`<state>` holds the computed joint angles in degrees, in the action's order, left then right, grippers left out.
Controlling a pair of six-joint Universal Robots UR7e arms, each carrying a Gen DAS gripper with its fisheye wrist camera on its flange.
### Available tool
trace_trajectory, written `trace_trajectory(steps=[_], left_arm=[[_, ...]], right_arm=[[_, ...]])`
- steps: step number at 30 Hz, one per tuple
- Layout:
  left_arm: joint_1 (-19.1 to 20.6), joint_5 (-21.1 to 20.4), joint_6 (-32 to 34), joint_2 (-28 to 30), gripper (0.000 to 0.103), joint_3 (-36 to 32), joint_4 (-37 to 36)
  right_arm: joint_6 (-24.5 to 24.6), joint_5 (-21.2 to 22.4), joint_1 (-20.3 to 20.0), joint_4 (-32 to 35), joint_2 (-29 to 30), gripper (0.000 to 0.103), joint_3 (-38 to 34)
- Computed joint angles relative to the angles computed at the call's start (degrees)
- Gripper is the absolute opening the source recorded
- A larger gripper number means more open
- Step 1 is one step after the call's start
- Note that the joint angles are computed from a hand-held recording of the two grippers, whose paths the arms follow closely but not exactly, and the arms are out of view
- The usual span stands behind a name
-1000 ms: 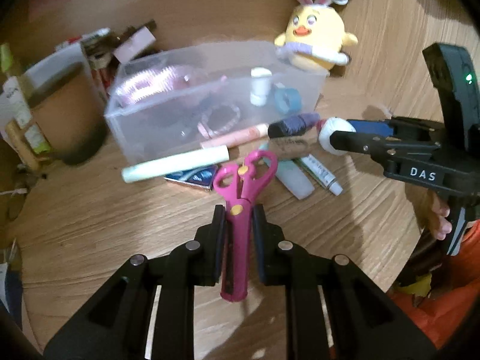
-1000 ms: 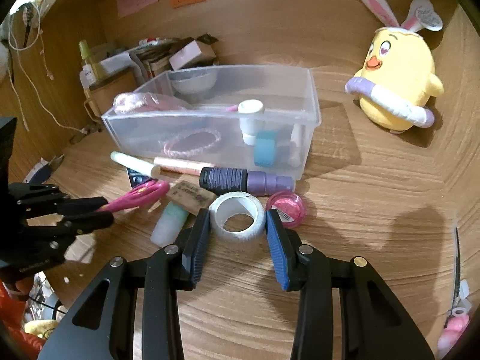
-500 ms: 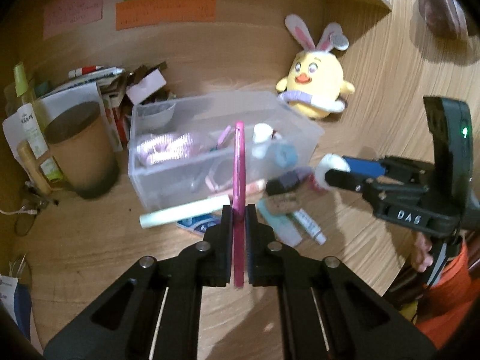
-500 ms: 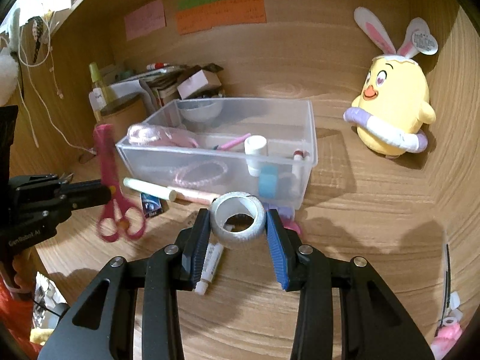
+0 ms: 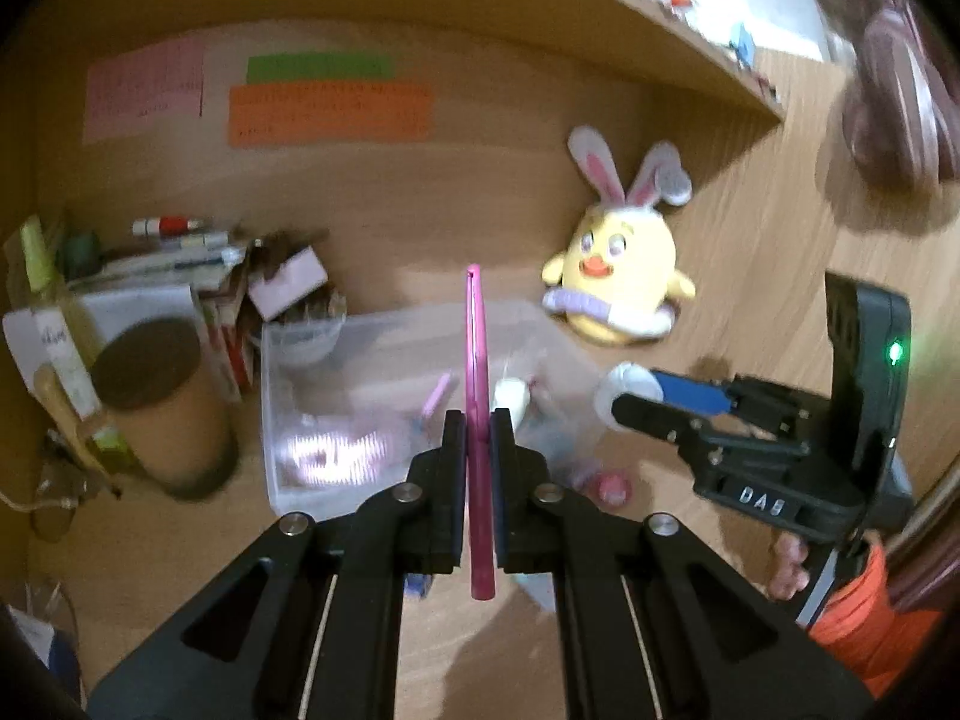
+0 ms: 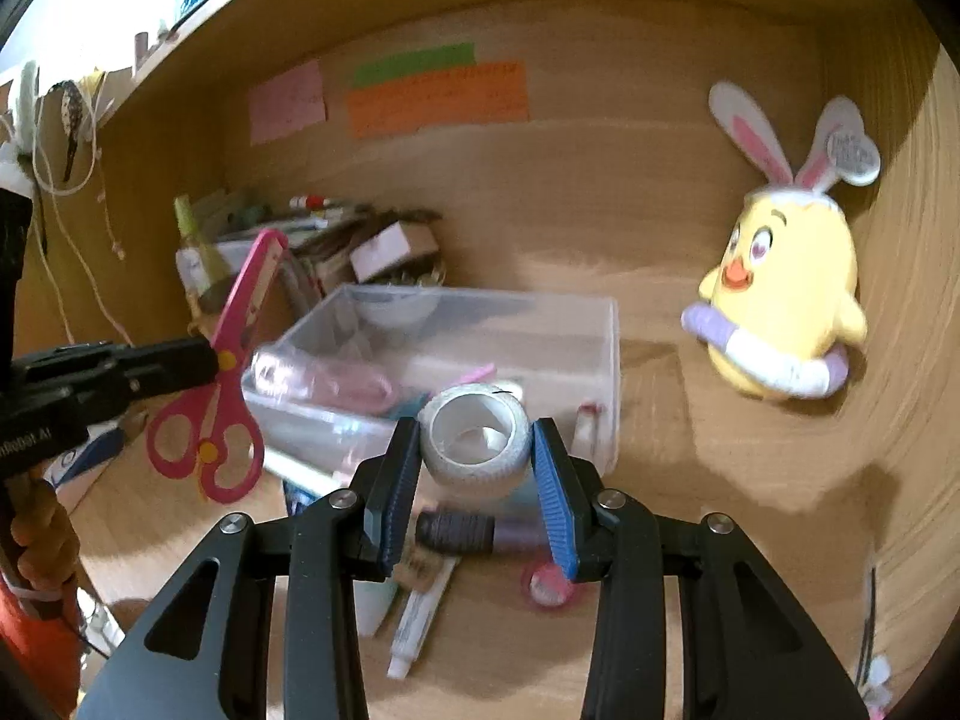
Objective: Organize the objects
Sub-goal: 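Lower the scissors and white tape roll into the clear box and release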
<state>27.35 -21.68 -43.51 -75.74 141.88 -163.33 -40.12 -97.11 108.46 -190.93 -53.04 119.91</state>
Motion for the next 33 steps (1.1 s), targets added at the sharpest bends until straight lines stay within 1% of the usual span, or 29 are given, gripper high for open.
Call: trace_trajectory(steps=[4, 6, 8, 12, 14, 18, 21, 23, 29, 33], left_arm=[[1.53, 1.54, 6.51, 1.56, 0.006, -2.40, -6.76], [2.82, 1.00, 10.40, 2.70, 0.006, -3.76, -10.80], [4.42, 0.74, 13.12, 4.20, 0.006, -5.53, -13.12], [7.47, -0.38, 16.00, 6.97, 0.006, -8.35, -15.09], [9.38, -1.88, 16.74, 8.20, 0.006, -9.75, -15.07], [13.17, -5.19, 15.93, 10.23, 0.006, -12.02, -12.61], [14.35, -5.31, 15.93, 11.55, 0.006, -12.80, -12.09], [15.15, -6.68, 15.99, 11.82, 0.006, -13.31, -11.50], [16.05, -8.40, 14.94, 11.80, 0.006, -14.35, -7.75], [15.15, -8.08, 14.71, 11.36, 0.006, -14.00, -6.55]], right_arm=[[-0.16, 0.01, 0.90, -0.88, 0.97, 0.034, -2.34], [-0.29, -0.28, 1.19, -1.09, 1.52, 0.034, -3.30], [-0.28, -1.06, 1.33, -0.94, 2.51, 0.034, -4.70], [-0.33, -3.31, 1.37, 0.46, 4.71, 0.034, -7.30], [-0.68, -4.77, 1.33, 1.66, 6.05, 0.034, -8.73], [-1.23, -7.49, 1.11, 3.21, 8.43, 0.034, -10.92], [-0.90, -8.41, 0.76, 4.54, 9.26, 0.034, -11.81], [-0.74, -8.60, 0.53, 5.34, 9.52, 0.035, -12.09], [-1.35, -9.70, 0.79, 6.35, 10.08, 0.035, -12.36], [-1.21, -9.94, 1.04, 7.63, 9.88, 0.037, -12.55]])
